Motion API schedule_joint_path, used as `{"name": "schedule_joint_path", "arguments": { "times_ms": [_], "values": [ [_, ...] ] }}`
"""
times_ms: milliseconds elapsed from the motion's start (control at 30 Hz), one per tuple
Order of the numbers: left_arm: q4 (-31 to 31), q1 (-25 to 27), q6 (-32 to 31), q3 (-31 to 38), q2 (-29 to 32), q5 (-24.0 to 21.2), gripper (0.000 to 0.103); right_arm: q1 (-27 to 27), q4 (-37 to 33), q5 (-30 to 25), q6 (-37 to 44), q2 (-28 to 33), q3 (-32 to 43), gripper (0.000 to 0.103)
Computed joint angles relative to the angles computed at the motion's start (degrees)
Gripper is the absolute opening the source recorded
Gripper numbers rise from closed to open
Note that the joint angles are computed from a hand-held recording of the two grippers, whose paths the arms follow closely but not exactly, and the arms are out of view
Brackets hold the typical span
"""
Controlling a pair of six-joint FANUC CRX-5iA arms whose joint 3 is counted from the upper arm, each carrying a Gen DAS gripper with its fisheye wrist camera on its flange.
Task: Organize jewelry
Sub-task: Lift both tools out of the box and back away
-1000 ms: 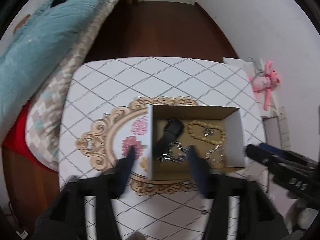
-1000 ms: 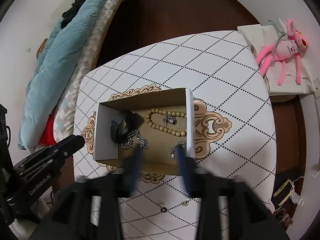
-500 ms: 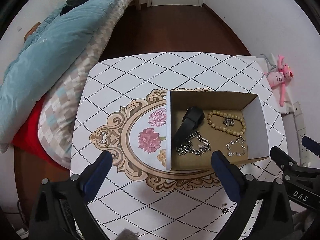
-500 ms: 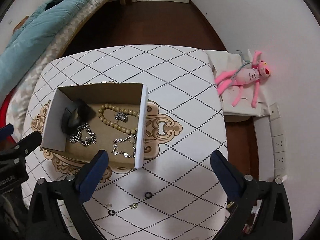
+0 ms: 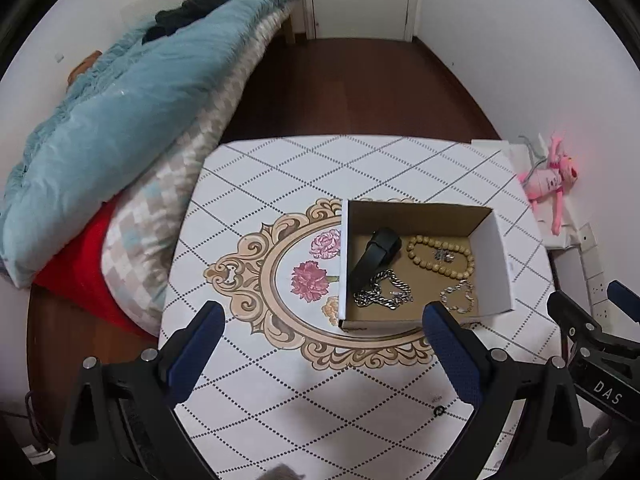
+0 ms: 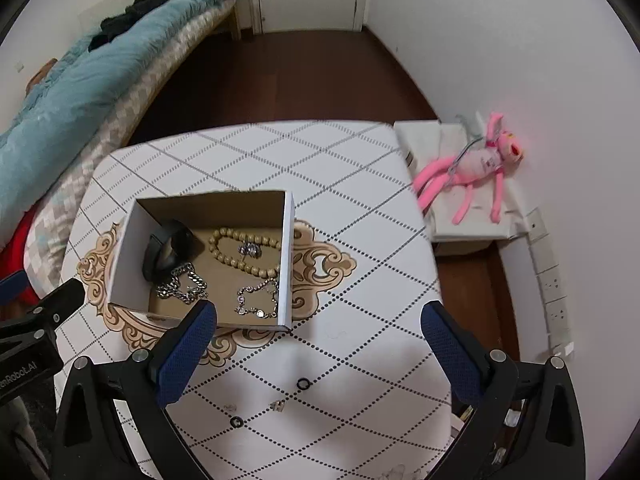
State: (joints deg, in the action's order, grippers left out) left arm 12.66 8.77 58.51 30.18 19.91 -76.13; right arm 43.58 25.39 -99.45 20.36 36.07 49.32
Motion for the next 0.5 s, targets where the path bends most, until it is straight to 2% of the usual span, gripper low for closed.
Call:
{"name": "schedule_joint_path", "arguments": {
  "times_ms": [167,500],
  "values": [
    [2.95,1.55,-2.18,-4.09,-4.11,2.62,0.101,2.64,4.26,-0.56,-2.26,-1.71,-0.88,0.103],
    [8.86,4.71,-5.79,-7.96,-9.39,2.48,0.101,7.59,12.73,-4.19,-2.00,-1.78,3.31,0.103]
  ]
}}
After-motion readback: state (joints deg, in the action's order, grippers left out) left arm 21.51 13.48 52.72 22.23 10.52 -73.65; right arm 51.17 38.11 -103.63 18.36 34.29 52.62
